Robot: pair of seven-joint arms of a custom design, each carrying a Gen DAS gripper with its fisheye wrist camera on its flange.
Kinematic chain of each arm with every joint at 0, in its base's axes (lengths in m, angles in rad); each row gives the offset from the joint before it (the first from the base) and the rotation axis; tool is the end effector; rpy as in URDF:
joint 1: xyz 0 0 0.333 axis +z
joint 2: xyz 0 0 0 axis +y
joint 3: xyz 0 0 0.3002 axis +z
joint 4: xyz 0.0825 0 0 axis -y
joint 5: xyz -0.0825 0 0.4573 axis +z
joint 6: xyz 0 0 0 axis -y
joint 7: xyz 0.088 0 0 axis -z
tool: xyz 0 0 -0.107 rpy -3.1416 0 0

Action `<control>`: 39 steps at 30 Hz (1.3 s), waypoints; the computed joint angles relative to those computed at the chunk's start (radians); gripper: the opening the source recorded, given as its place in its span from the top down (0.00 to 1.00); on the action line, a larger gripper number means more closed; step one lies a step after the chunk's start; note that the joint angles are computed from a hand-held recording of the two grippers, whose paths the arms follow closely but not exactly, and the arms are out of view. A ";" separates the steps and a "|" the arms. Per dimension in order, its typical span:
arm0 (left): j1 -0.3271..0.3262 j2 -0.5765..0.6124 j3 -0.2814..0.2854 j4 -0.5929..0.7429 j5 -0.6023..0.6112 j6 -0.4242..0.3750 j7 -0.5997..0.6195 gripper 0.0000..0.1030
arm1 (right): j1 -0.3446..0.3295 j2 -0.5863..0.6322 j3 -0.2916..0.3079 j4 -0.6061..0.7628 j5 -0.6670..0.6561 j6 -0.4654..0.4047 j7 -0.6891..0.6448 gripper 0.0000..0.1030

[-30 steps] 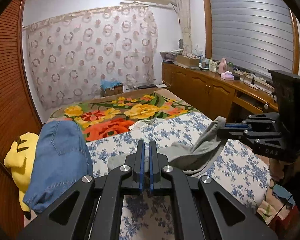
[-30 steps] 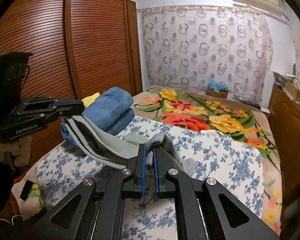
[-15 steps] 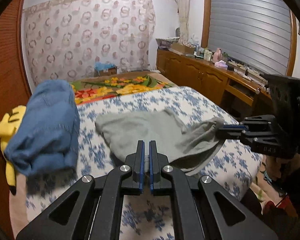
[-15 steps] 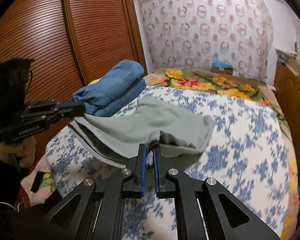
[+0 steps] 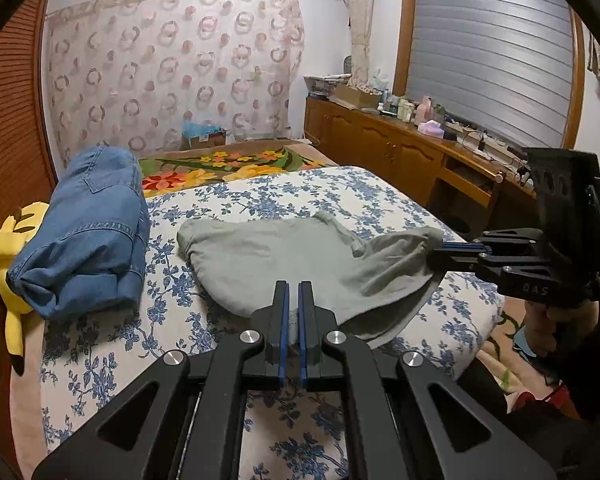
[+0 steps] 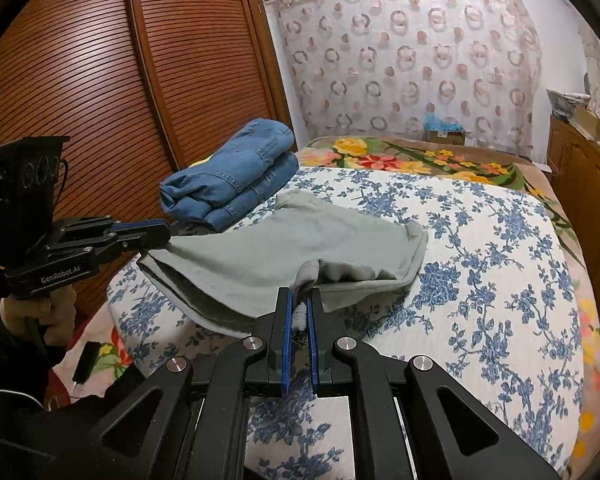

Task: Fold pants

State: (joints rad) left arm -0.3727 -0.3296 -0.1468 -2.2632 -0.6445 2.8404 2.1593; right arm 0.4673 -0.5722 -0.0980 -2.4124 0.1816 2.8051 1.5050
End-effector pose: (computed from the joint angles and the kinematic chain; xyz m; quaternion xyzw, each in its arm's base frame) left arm 0.5101 -0.2623 0.5515 -0.4152 0.7830 -0.4290 0.1744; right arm 0.4793 0.1697 0.5966 -0.7067 0.5307 -0.1965 0.4247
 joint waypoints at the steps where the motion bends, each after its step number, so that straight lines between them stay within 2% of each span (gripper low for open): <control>1: -0.002 -0.006 0.001 -0.003 -0.003 0.000 0.003 0.95 | 0.002 -0.012 0.000 -0.008 0.003 0.001 0.000 0.93; 8: -0.020 -0.038 0.009 -0.030 -0.022 -0.012 0.015 0.95 | 0.003 -0.103 0.003 -0.088 -0.011 -0.002 0.016 0.93; 15: -0.010 -0.016 0.008 -0.018 -0.015 -0.015 -0.004 0.95 | 0.007 -0.104 -0.006 -0.086 -0.030 -0.001 0.029 0.93; 26: 0.074 0.175 -0.042 0.168 0.113 0.026 -0.118 0.95 | -0.062 0.123 0.038 0.082 -0.076 0.051 0.100 0.93; 31: 0.110 0.268 -0.062 0.262 0.209 0.000 -0.194 0.95 | -0.115 0.219 0.077 0.160 -0.126 0.056 0.156 0.93; 39: 0.132 0.380 -0.071 0.361 0.369 -0.025 -0.339 0.95 | -0.144 0.356 0.087 0.273 -0.117 0.018 0.162 0.93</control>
